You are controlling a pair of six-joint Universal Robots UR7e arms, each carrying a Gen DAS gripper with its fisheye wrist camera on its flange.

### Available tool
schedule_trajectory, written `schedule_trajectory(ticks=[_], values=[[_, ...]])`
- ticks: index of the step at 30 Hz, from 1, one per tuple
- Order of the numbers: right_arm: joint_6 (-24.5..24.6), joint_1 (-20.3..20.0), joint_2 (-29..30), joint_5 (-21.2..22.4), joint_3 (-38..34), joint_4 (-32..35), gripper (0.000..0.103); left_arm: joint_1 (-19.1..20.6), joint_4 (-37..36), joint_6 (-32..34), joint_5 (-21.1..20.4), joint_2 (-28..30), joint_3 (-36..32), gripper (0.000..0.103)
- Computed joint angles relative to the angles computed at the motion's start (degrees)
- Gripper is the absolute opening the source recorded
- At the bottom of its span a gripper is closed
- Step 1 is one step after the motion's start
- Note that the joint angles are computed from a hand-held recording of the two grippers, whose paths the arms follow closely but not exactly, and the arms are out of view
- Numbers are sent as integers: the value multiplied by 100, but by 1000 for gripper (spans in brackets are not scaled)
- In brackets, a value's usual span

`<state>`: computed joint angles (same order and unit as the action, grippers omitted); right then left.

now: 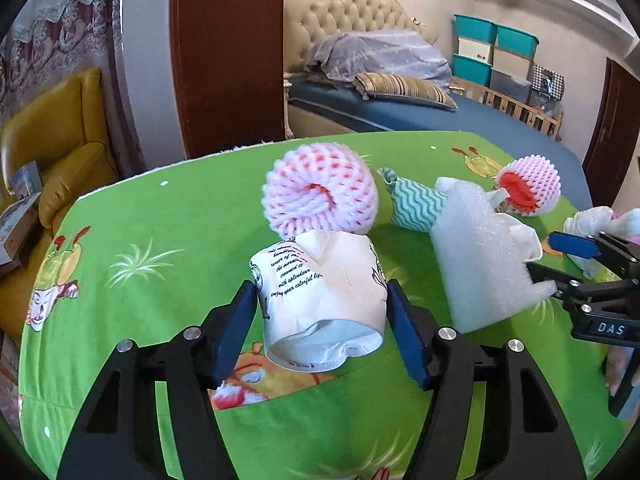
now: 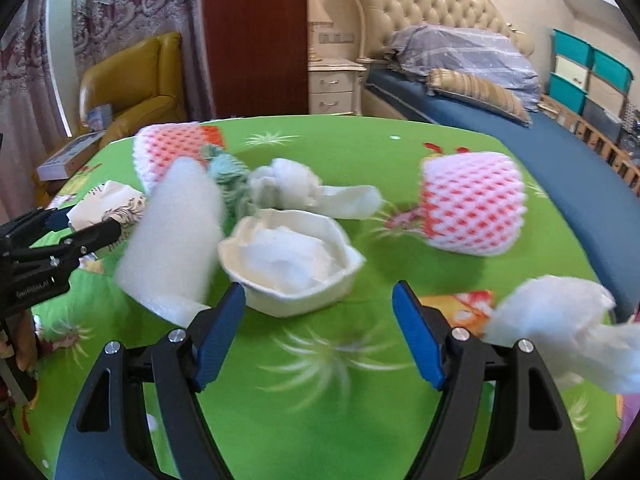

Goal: Collect trash
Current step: 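Grasp the printed paper cup with the left tool while the right tool grasps the white bowl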

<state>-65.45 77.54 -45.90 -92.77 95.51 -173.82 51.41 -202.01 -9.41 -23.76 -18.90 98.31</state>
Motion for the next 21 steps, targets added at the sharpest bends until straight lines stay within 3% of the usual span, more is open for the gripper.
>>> schedule_trajectory(ticks=[10, 15, 16, 17, 21], values=[[295, 212, 350, -243, -369, 211, 80, -20, -176, -20, 73, -13, 129, 61], [321, 280, 535, -437, -468, -40, 84, -36, -213, -21, 74, -1, 158, 62], [343, 282, 559, -498, -477, -117, 83, -37, -218, -27, 67, 1, 156, 62], [377, 275, 569, -504, -475, -187, 69, -40, -224, -23, 61, 7, 151, 62], [451, 197, 453, -302, -368, -255, 69, -56, -329, 120, 50, 49, 132, 62]])
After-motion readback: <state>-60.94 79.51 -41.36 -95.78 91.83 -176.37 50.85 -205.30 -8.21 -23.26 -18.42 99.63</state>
